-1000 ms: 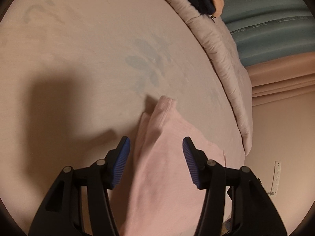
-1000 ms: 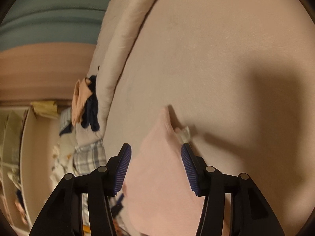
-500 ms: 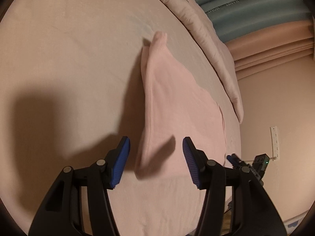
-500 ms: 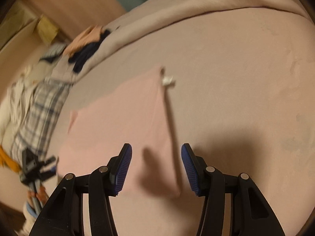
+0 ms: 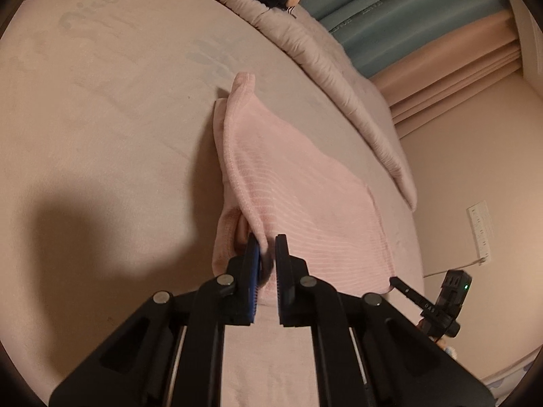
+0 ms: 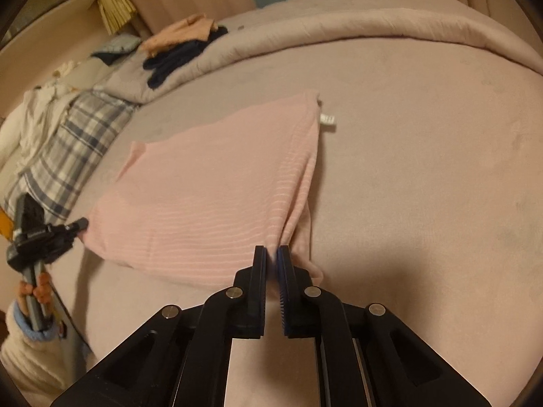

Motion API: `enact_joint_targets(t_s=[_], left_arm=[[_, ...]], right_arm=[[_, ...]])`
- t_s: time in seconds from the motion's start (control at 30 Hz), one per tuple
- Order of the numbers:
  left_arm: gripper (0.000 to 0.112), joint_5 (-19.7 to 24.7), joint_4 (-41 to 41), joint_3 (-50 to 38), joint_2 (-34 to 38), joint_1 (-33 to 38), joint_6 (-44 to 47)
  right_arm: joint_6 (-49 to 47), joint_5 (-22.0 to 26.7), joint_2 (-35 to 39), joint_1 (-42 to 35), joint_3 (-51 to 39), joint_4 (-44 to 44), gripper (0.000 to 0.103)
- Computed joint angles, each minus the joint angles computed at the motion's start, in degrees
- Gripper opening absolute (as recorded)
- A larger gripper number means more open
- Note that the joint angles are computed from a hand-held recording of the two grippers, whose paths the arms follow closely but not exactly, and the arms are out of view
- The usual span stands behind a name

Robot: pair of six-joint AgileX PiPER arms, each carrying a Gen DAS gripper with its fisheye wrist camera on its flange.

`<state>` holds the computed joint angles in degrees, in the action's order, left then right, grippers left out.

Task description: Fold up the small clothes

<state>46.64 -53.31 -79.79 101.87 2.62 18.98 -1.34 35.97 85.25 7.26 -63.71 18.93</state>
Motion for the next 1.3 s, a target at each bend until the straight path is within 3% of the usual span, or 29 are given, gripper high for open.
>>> enact_joint_targets(t_s=[0.07,0.2,0.4,0.47,0.53,0.57,0.63,0.77,0.87,1.07,1.13,1.2,1.3], left_arm=[[0.005,0.21,0.06,0.64,-0.26,0.65,0.05],[0.005,1.09,5.14,-0.80,1.59,0.91,-5.25],[0.014,1.58,5.24,1.26,0.57,2.24,-6.70],[0.026,1.40,3.31,3.14,-0.75,3.08,-5.60],[0.055,0.64,0.52,5.45,-1.99,4.11,-4.16],[0.060,0.29,-1.35,6.69,-2.61,4.56,-3.09],[0.061,0.20,-3.77,8.16,-3.17,5.14,-1.77],[0.061,-0.84,-1.13,8.60,-3.64,3.88,-3.96],[0.061,-1.46,3.69,8.13,-4.18,2.52,-6.68],[0.061,-4.89,17.06,7.78,-5.57,-2.22,-16.81],[0.061,-5.22,19.51,7.52,-5.62,-3.43,-18.03],[0.061,-5.55,21.68,7.31,-5.59,-4.40,-19.27],[0.066,-6.19,23.81,7.01,-5.89,-5.58,-20.54]], right_arm=[[1.95,0.37,-1.64,0.59,1.05,-1.25,0.008],[14.08,2.29,0.14,5.01,1.50,-15.32,0.008],[17.50,2.23,0.28,4.77,1.31,-17.37,0.008],[21.49,2.66,-0.83,6.05,0.30,-22.93,0.008],[22.96,2.16,-1.47,7.51,-0.43,-25.81,0.009],[20.91,1.21,-1.57,7.59,-0.67,-23.99,0.009],[14.58,-0.64,-0.74,6.86,-1.01,-17.90,0.009],[14.17,-0.24,4.61,7.81,-2.86,-18.25,0.009],[15.38,5.12,9.37,7.75,-5.59,-18.00,0.009],[13.54,6.07,7.64,9.22,-6.68,-17.31,0.010],[10.73,6.25,7.56,10.15,-8.00,-15.51,0.019],[8.83,6.42,8.56,11.56,-10.31,-13.26,0.042],[6.81,7.36,11.23,12.73,-14.43,-10.77,0.046]])
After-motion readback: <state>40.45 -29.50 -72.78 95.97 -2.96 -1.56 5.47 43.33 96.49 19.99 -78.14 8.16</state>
